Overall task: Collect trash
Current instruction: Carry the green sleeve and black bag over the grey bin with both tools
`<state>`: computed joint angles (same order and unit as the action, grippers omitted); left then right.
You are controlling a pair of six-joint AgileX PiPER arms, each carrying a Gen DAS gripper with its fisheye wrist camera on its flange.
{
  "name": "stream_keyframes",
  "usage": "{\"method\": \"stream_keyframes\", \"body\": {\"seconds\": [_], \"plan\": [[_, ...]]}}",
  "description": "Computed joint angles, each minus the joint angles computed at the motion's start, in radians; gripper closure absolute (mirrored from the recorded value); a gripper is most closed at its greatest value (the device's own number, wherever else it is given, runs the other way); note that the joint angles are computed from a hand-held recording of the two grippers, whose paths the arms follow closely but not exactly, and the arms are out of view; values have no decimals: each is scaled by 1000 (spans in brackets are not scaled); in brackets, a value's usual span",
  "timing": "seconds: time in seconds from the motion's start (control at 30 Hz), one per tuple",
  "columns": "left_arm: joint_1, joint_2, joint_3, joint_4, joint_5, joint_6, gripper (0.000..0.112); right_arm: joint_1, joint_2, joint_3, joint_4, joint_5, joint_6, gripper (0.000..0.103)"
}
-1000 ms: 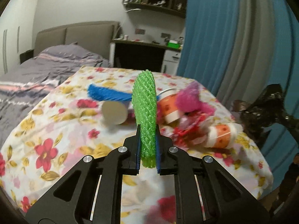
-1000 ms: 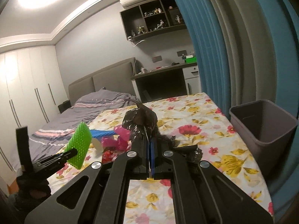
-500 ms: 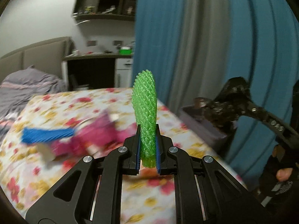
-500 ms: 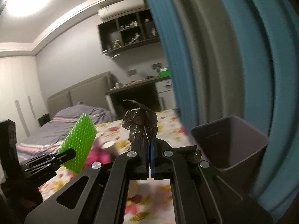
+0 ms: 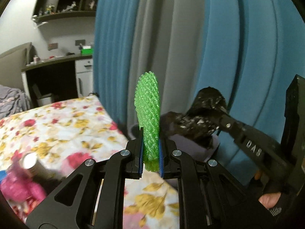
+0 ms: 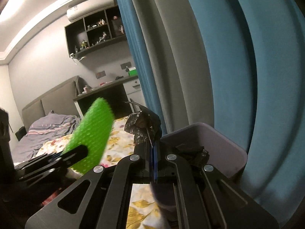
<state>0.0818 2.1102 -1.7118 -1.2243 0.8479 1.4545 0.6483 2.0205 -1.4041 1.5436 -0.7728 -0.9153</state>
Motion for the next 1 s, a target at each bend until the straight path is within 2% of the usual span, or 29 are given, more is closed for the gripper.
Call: {"method": "stream_keyframes", "body": {"seconds": [0.27, 0.5, 0.8, 0.93, 1.0], "plan": [[-122, 108, -152, 137, -35, -169, 101, -70, 21, -14, 28, 66, -37, 101], [-162, 224, -322, 238, 8, -317, 101, -102, 54, -40, 72, 84, -89, 101], [-186, 415, -648, 352, 120, -512, 100, -143, 54, -24, 79, 133, -86, 101], [-192, 524, -849, 407, 203, -617, 100, -152, 52, -14, 85, 149, -87, 101], [-196, 549, -897, 425, 224, -649, 100, -155, 51, -12, 95, 155, -92, 101]]}}
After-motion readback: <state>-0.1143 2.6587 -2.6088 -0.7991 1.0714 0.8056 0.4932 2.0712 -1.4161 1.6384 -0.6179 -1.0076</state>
